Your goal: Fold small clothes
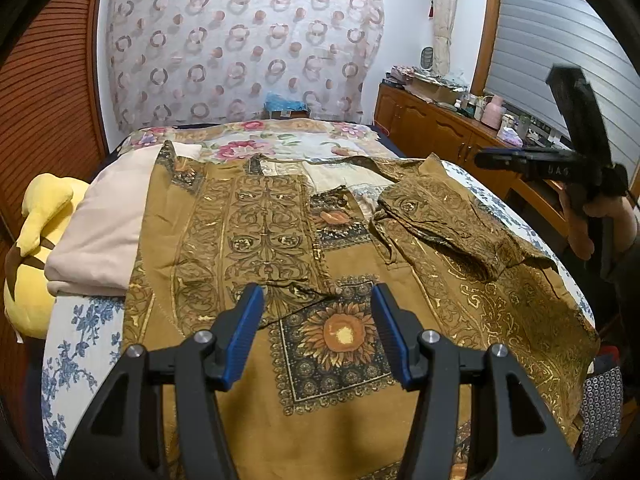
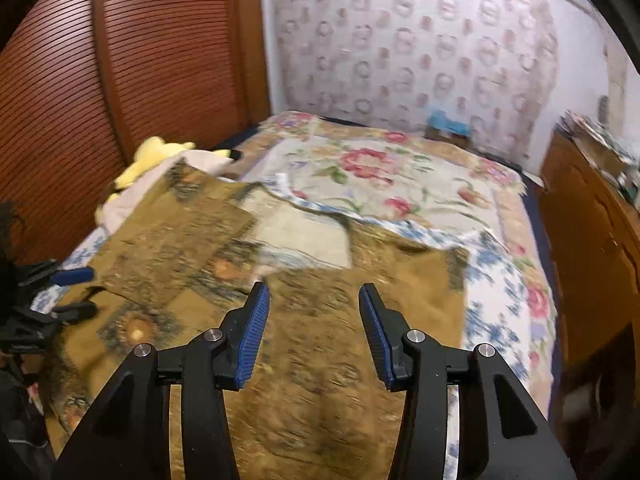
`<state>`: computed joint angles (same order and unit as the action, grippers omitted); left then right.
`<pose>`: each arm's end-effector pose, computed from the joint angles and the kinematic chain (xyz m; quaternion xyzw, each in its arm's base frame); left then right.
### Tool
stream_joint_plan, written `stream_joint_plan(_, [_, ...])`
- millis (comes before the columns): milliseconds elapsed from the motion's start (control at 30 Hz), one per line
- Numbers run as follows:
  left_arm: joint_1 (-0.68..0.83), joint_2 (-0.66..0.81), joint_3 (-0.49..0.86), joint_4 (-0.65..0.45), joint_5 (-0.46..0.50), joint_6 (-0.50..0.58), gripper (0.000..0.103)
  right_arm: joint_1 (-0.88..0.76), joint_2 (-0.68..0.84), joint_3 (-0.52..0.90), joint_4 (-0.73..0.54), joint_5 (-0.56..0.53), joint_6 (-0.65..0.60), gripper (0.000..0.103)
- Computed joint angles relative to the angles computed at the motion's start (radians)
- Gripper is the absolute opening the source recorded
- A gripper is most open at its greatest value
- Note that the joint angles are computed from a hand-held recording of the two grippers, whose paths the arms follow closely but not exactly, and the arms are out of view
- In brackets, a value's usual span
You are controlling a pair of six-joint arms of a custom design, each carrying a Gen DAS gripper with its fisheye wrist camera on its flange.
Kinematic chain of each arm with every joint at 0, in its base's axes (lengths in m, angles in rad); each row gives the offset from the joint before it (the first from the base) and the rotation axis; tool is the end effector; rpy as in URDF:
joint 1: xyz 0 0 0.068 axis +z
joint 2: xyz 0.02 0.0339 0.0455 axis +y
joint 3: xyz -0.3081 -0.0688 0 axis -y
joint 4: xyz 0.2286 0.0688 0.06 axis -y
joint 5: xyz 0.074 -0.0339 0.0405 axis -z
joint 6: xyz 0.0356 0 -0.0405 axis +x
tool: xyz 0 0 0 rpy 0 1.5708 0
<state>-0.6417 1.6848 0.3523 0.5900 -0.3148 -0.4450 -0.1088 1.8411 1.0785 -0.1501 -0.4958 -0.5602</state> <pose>0.2043 -0.1389 0.1387 0.0260 0.9060 -0.0826 0.4144 0.3730 -0.0237 0.2126 -0.2826 0.8764 0.1165 0.3721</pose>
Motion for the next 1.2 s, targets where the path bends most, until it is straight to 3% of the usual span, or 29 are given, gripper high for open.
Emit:
stream_joint_plan(100, [0.021,-0.009,0.006,-0.017,0.009,0.012,0.056,-0.031,0.045,0.008,0.022,0.034,-0.02,0.048])
stream_joint_plan(200, [0.065,-0.018,0.015,-0.027,0.041,0.044,0.056,-0.053,0.111,0.036,0.054,0.086,-0.019,0.055])
stream_joint_plan(433, [0.23,0.023,0.089,-0.075,0.109,0.152,0.056,-0.092,0.293,0.209,-0.002,0.137,0.019,0.055])
stream_joint_plan(700, [0.436,0.13,0.238,-0.148,0.203,0.254,0.056,-0.089,0.412,0.389,-0.086,0.144,0.026,0.055])
stream_joint_plan(1200, [0.622,0.348,0.534,-0.27,0.302,0.333,0.056,-0.047,0.54,0.624,-0.201,0.127,0.02,0.055])
